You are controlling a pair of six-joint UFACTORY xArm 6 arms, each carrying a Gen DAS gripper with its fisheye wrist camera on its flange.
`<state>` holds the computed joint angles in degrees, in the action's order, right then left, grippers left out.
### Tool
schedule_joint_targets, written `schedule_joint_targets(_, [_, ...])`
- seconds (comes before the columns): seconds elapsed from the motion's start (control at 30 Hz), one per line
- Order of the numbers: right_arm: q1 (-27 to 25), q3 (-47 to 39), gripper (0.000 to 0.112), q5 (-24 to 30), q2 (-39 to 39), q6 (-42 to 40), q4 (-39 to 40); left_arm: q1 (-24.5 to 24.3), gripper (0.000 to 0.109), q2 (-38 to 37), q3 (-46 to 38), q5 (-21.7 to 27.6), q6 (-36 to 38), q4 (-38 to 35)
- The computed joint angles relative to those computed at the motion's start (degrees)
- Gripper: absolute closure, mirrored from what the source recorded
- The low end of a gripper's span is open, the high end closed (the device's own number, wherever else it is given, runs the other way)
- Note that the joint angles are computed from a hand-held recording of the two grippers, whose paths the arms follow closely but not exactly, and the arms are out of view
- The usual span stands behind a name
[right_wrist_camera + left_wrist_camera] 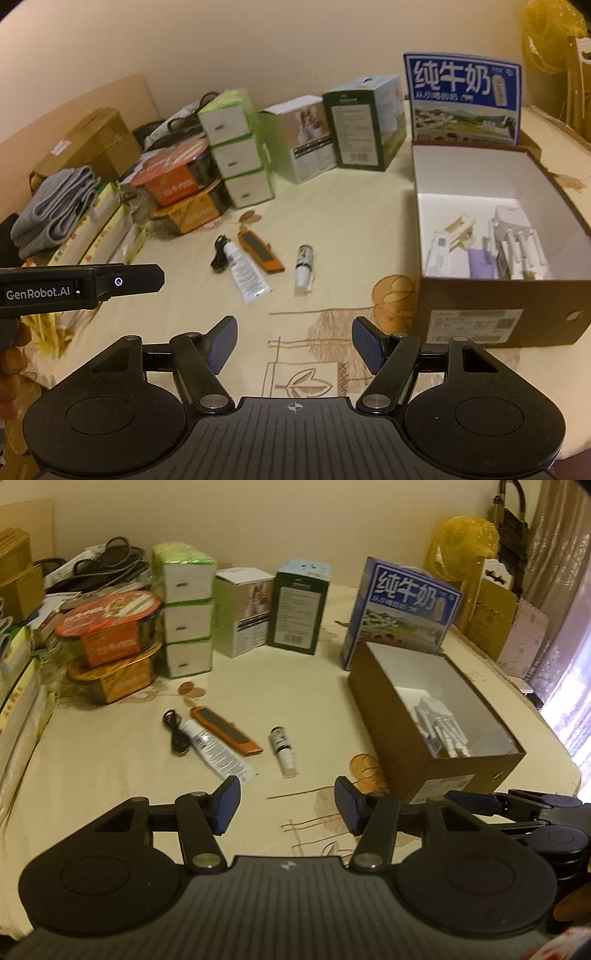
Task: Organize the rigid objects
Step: 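Withdraw both tools from the shoebox toward the orange knife and white tube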
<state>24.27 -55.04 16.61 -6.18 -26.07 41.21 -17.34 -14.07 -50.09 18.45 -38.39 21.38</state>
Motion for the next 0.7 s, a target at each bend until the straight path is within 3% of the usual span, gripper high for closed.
schedule_joint_targets(0.7, [1.4, -6.7, 0.046, 4.1, 9.3, -1.4, -0.2, 3.7, 0.057, 1.8, 3.5, 0.9, 0.6, -2.9])
